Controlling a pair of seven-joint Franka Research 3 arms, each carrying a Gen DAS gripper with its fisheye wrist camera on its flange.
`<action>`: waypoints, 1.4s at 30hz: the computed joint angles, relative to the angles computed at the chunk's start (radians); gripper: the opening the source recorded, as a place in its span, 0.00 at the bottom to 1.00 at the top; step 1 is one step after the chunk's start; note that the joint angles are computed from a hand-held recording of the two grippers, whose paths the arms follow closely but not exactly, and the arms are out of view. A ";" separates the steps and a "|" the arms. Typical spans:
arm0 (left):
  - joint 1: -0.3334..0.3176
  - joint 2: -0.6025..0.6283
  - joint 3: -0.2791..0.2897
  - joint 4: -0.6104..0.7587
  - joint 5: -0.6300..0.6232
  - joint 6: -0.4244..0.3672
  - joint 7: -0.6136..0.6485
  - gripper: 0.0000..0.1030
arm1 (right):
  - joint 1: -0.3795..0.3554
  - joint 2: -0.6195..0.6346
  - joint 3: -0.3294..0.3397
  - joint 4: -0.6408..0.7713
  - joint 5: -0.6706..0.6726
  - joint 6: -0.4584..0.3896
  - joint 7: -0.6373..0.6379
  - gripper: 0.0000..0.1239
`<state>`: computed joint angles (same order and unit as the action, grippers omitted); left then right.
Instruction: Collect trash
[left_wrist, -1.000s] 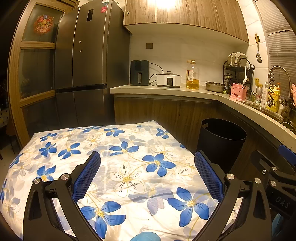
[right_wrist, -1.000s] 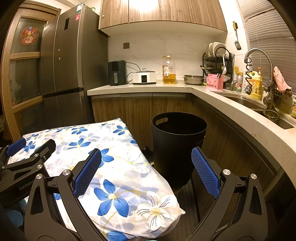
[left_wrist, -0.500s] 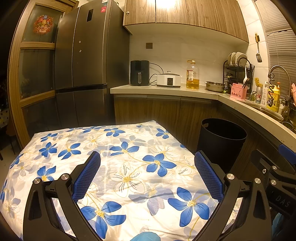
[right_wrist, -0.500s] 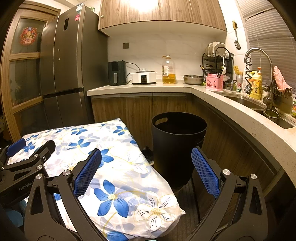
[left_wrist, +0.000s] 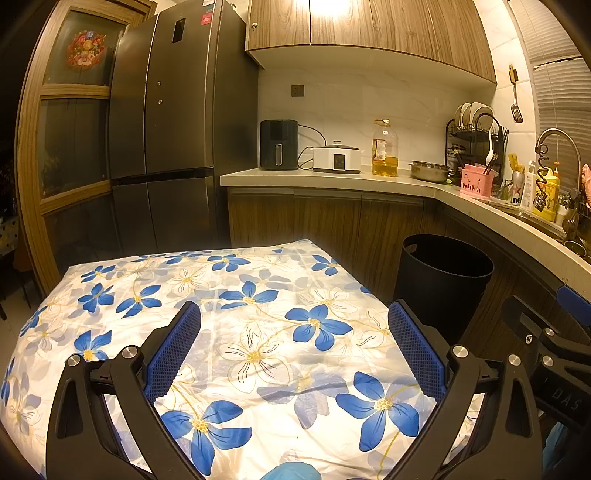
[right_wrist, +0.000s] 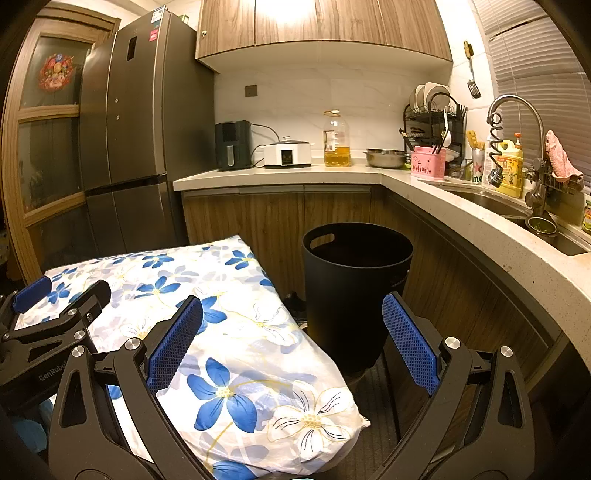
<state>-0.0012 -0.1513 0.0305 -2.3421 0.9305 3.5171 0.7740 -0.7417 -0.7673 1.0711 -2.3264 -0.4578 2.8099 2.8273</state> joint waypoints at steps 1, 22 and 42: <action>0.003 0.001 -0.003 -0.001 -0.007 0.002 0.007 0.94 | 0.000 0.000 0.000 0.000 -0.001 0.001 0.001 0.78; 0.002 -0.004 -0.019 -0.021 -0.063 -0.007 0.067 0.89 | -0.001 0.003 0.001 0.000 -0.006 0.000 0.008 0.78; 0.007 -0.015 -0.049 -0.057 -0.204 -0.011 0.206 0.87 | -0.011 -0.010 0.010 -0.009 0.006 0.008 0.017 0.78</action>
